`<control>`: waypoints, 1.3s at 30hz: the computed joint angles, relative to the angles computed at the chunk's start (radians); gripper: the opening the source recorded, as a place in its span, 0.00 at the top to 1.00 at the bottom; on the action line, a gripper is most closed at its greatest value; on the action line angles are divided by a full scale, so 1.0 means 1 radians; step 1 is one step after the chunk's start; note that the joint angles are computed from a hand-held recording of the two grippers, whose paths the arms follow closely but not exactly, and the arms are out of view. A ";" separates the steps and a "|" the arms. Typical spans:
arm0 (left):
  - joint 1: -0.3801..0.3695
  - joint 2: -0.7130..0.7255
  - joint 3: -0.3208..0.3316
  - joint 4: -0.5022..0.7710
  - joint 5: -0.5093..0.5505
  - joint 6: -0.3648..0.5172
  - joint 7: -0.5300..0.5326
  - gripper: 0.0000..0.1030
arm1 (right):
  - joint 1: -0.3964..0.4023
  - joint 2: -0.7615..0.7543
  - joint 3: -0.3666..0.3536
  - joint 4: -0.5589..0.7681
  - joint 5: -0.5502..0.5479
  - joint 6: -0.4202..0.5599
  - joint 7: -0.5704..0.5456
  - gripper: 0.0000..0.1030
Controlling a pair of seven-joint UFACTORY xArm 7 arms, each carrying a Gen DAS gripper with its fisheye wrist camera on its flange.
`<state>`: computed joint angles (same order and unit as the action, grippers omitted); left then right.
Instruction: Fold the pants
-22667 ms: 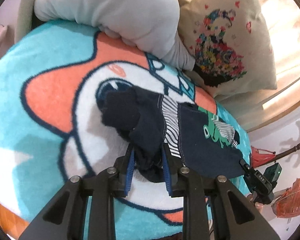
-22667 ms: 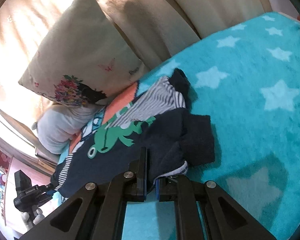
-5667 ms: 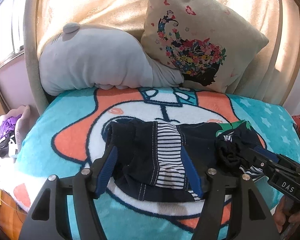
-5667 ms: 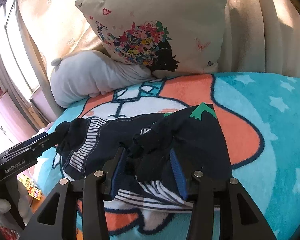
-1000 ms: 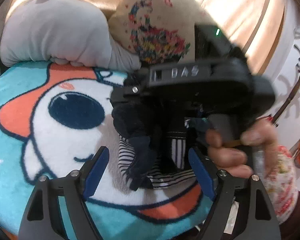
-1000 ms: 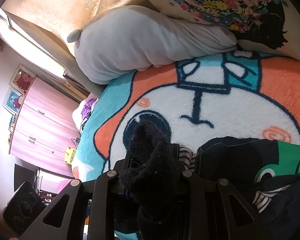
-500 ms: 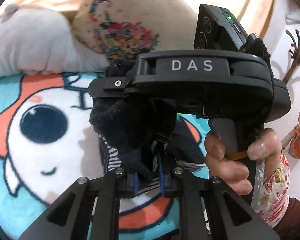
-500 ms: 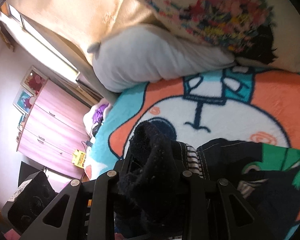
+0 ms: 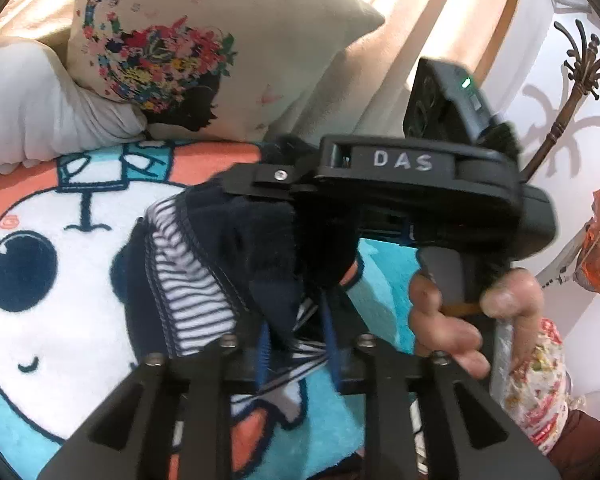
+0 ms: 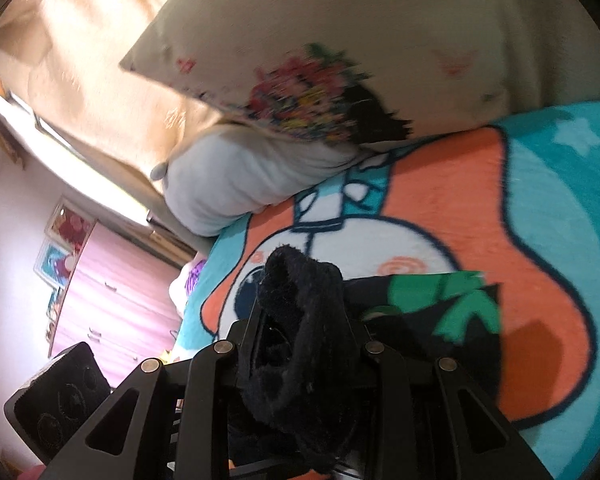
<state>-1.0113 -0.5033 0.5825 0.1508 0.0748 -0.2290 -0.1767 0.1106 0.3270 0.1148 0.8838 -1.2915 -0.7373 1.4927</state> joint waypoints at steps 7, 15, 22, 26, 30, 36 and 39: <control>0.139 -0.213 -0.119 -0.076 -0.026 0.115 0.061 0.44 | -0.082 -0.001 -0.031 -0.113 0.115 0.004 -0.063 0.58; 0.250 -0.114 -0.182 -0.049 -0.152 0.079 0.052 0.36 | -0.109 -0.128 -0.027 -0.292 0.359 -0.206 -0.274 0.57; 0.109 0.115 -0.047 0.015 -0.140 0.054 -0.016 0.36 | -0.069 0.045 -0.003 -0.191 0.227 -0.335 -0.186 0.57; 0.015 0.131 0.061 0.022 -0.102 0.043 -0.030 0.34 | -0.090 0.162 -0.001 -0.179 0.257 -0.336 -0.146 0.58; -0.023 0.141 0.109 0.024 -0.067 0.028 -0.048 0.31 | -0.089 0.141 -0.006 -0.262 0.346 -0.355 -0.256 0.58; 0.056 0.128 0.037 -0.002 -0.035 0.010 -0.078 0.31 | 0.001 -0.016 0.018 -0.369 0.551 -0.171 -0.481 0.58; 0.195 0.108 -0.114 -0.026 -0.027 0.010 -0.094 0.31 | 0.060 -0.051 0.037 -0.392 0.698 -0.101 -0.617 0.58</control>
<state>-0.8164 -0.3953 0.4688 0.1244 0.0481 -0.2195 -0.2703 0.1706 0.2762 0.1520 0.4915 -0.5935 -0.8387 0.8759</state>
